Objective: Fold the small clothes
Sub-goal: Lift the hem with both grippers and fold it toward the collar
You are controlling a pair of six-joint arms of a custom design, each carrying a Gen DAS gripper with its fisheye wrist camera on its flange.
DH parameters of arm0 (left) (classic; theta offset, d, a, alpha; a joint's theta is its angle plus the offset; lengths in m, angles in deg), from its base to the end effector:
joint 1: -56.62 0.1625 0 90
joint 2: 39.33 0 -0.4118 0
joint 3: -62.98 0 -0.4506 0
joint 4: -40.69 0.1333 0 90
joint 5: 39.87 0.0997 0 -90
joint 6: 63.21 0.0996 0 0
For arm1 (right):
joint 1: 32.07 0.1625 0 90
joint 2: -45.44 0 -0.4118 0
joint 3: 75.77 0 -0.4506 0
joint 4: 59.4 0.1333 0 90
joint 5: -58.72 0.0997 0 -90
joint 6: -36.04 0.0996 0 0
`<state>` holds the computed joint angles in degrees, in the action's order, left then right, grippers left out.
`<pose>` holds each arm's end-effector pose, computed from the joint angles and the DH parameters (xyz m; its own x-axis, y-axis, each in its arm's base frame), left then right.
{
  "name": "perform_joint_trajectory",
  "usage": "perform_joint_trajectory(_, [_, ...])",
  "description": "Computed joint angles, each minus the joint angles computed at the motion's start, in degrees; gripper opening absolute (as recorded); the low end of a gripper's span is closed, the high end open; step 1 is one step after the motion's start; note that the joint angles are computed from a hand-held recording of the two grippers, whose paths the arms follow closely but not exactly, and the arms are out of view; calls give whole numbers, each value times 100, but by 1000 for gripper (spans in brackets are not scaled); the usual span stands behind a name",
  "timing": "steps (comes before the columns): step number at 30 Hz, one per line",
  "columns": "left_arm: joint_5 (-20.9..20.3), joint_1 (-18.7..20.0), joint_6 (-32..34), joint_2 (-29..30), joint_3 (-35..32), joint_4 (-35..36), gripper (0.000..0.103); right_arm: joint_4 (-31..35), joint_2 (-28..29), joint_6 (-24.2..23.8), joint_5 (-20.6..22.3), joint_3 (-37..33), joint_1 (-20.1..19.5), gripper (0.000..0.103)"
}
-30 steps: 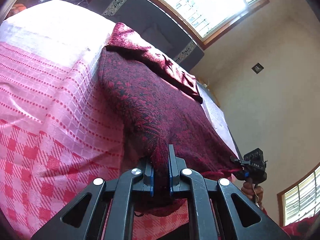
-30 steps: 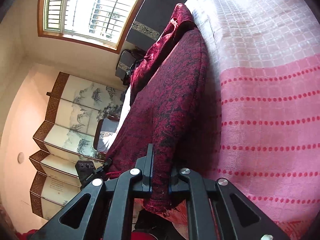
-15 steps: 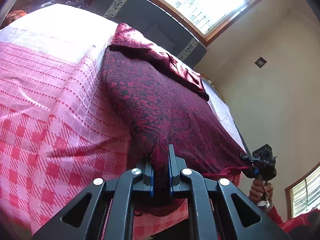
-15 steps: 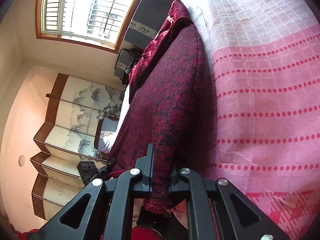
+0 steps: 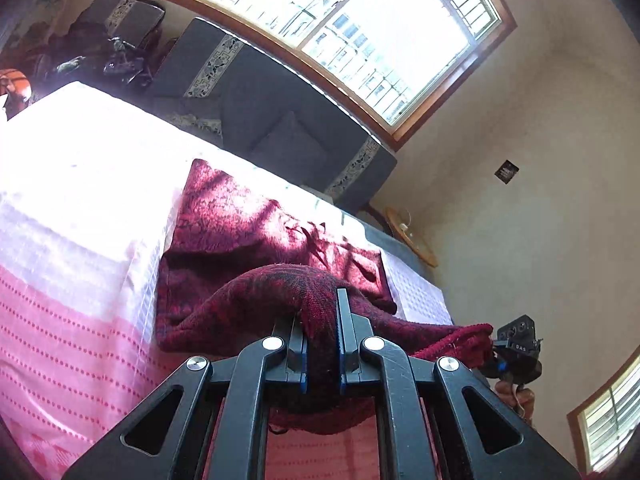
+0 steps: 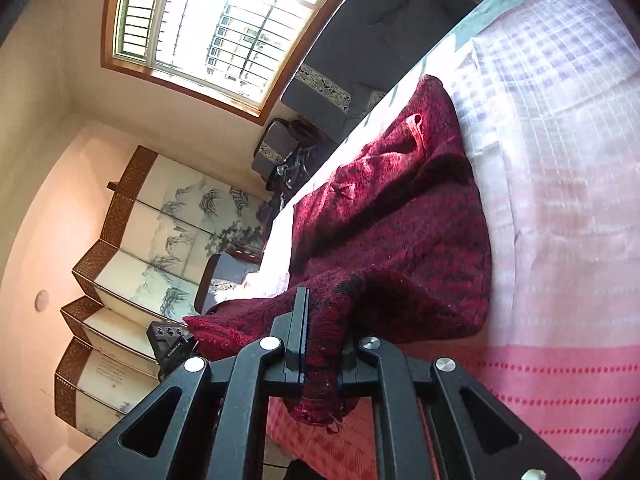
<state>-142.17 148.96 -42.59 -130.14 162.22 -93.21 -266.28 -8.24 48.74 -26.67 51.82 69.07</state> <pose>0.1356 -0.5725 0.4868 -0.9301 0.3648 -0.0420 0.3145 0.7322 -0.6042 0.2371 -0.4725 0.0567 -0.9748 -0.0825 -0.2072 0.0748 0.7545 -0.6520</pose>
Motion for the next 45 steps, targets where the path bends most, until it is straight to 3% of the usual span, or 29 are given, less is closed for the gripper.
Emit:
perform_joint_trajectory(6, [483, -259, -532, 1165, -857, -402, 10, 970, 163, -75, -228, -1167, -151, 9])
perform_joint_trajectory(11, [693, -254, -676, 1732, -1317, -418, 10, 1342, 445, 39, -312, -1699, -337, 9])
perform_joint_trajectory(25, [1112, -222, -671, 2293, -1706, -597, 12, 1677, 921, 123, -477, -2424, -484, 10])
perform_joint_trajectory(33, [1124, -216, -729, 2429, -1815, -609, 22, 1625, 1087, 318, -507, -2581, -565, 13])
perform_joint_trajectory(36, [1090, -214, -855, 2435, -1796, -760, 42, 1520, 1144, 390, -451, -2601, -599, 15])
perform_joint_trajectory(38, [1175, -225, -1035, 2371, -1639, -1347, 79, 1489, 1168, 489, -411, -2613, -633, 21])
perform_joint_trajectory(40, [979, -155, -1293, 2330, -1568, -1862, 94, 1368, 1180, 553, -359, -2595, -666, 35])
perform_joint_trajectory(42, [804, -76, -1577, 2325, -1608, -2088, 96, 1044, 1178, 673, -238, -2505, -722, 68])
perform_joint_trajectory(45, [1094, -66, -1478, 2323, -1711, -1984, 96, 361, 1145, 922, 197, -2261, -879, 71])
